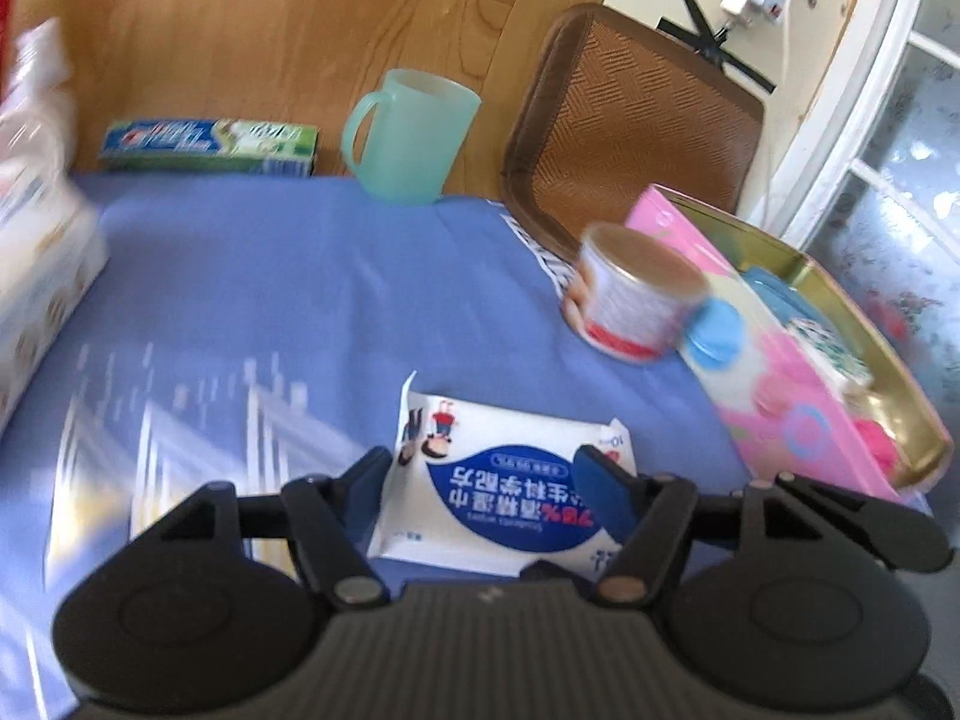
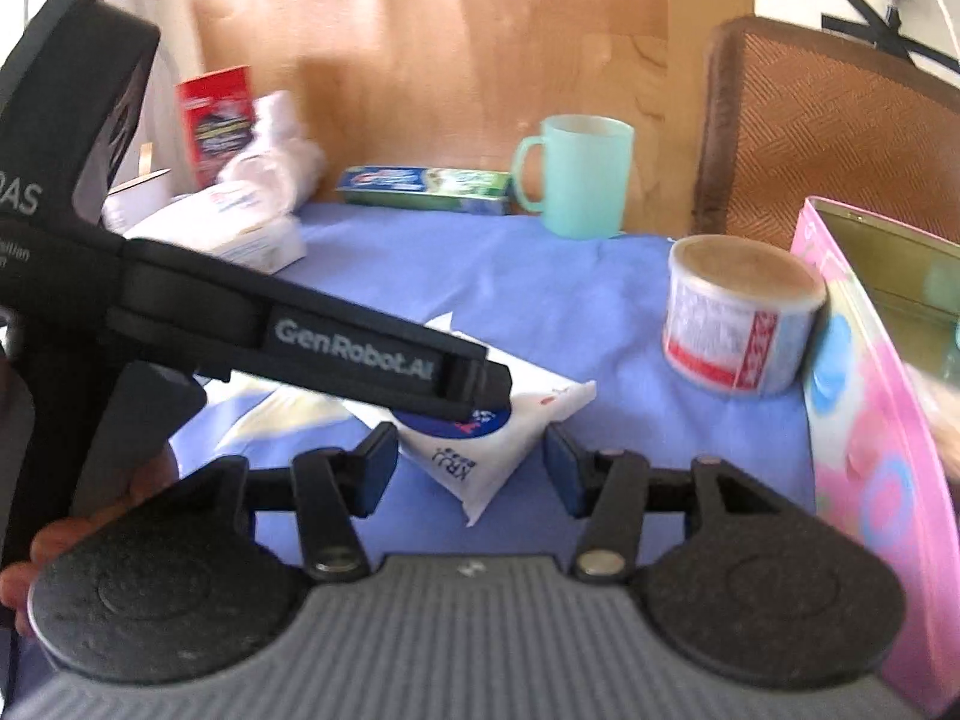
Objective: Organize soft objects
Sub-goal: 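Carry the wet-wipe pack into the pink tin and release it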
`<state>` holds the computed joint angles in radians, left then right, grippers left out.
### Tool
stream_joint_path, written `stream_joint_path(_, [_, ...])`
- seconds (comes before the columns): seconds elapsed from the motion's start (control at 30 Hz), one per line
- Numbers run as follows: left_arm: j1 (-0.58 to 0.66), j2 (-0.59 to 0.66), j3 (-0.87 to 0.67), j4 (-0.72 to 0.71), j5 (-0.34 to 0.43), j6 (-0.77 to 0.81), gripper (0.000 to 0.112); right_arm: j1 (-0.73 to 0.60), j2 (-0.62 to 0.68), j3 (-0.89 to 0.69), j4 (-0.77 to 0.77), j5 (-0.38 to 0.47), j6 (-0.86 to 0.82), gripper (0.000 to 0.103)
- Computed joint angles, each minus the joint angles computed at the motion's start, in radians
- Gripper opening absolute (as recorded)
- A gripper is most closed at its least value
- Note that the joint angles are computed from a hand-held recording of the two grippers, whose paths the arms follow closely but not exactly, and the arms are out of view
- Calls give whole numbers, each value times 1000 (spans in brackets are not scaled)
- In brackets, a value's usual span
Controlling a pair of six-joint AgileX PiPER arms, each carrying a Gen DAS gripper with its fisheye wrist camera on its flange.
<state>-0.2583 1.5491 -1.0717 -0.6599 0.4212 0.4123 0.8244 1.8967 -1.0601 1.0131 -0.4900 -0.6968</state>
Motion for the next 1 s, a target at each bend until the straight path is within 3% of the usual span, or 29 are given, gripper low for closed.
stream_joint_path(0.1, [-63,-124,147,40,-84,-75,66,84,-48,129,-44,-104,77,56])
stream_joint_path(0.23, [-137,-193,163,196,-77,-276,66,181,-76,243,-31,-251,114,56])
stream_joint_path(0.43, [-351,-142,-67,634,-60,-646,67,261,-186,400,4,-524,170,56])
stream_joint_path(0.57, [-465,39,-316,719,-8,-678,68,231,-283,513,43,-655,197,56])
stream_joint_path(0.67, [-524,205,-524,769,63,-700,70,127,-346,588,16,-643,258,56])
stream_joint_path(0.8, [-543,395,-780,787,196,-723,75,-100,-381,591,-114,-479,299,55])
stream_joint_path(0.93, [-560,439,-848,961,230,-871,84,-246,-312,490,-138,-381,248,54])
stream_joint_path(1.0, [-547,396,-794,961,198,-885,86,-252,-260,459,-80,-438,187,52])
